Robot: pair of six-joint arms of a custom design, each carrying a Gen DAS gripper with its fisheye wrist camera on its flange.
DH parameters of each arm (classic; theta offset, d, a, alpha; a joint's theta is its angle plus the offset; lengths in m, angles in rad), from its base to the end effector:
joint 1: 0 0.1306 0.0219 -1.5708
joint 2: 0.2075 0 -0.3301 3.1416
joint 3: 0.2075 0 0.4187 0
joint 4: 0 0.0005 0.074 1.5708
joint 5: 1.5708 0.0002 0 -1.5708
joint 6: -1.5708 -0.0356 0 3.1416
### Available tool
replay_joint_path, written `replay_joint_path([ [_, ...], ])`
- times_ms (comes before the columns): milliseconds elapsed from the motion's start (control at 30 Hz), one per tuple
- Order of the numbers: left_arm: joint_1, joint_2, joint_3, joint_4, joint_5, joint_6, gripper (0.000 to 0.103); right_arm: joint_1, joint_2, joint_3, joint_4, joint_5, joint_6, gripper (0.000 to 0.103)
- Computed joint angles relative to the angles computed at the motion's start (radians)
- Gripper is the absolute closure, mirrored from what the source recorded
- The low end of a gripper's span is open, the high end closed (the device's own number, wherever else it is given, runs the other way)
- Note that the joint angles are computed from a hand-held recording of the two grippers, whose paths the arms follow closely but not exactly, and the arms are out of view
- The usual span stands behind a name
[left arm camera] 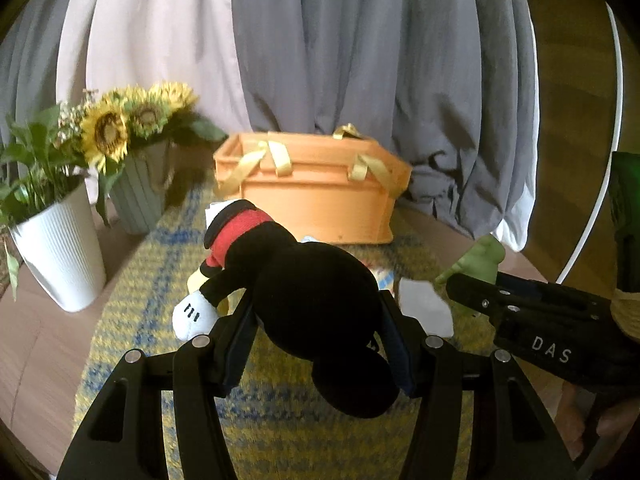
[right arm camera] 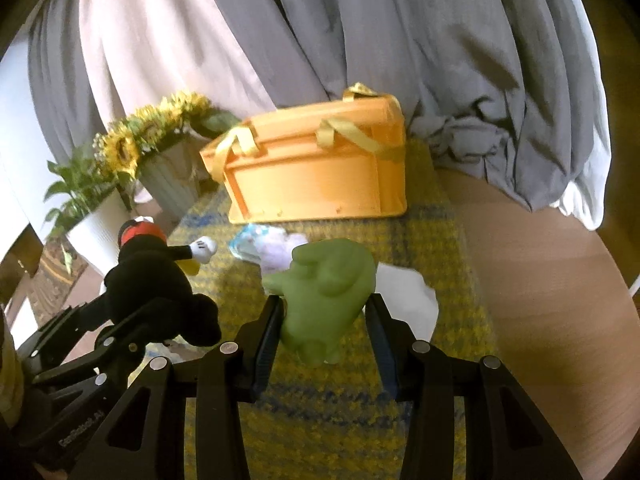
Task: Organize soft objects
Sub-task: 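Lift and carry the Mickey plush and green plush over the orange crate with both tools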
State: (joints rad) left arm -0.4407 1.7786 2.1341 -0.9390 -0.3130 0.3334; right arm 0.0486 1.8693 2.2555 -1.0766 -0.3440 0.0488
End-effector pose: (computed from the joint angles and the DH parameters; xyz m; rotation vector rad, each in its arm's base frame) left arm 0.5811 -0.2625 0.5188 -0.0660 2.1239 -0.1207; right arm 0.6512 0.0432 0.5084 -0.2913 2.2227 0.3880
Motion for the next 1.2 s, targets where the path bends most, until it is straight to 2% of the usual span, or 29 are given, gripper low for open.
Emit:
replay_joint_path([
  [467,0.001,0.016,0.1,0.061,-0.012,-0.065,0.046,0.002,-0.03,0.037,0.099,-0.012,-0.05,0.059],
  [833,0.016,0.083,0.226,0.09,-0.009,-0.13,0.046,0.008,-0.006,0.09,0.165,-0.001,-0.076,0.059],
  [1133,0.039,0.21,0.448,0.048,0.014,-0.18,0.046,0.019,0.1,0.27,0.149,0.019,-0.104,0.059],
  [1200,0.046,0.284,0.579,-0.006,0.026,-0.186,0.046,0.022,0.136,0.332,0.134,0.024,-0.109,0.059],
])
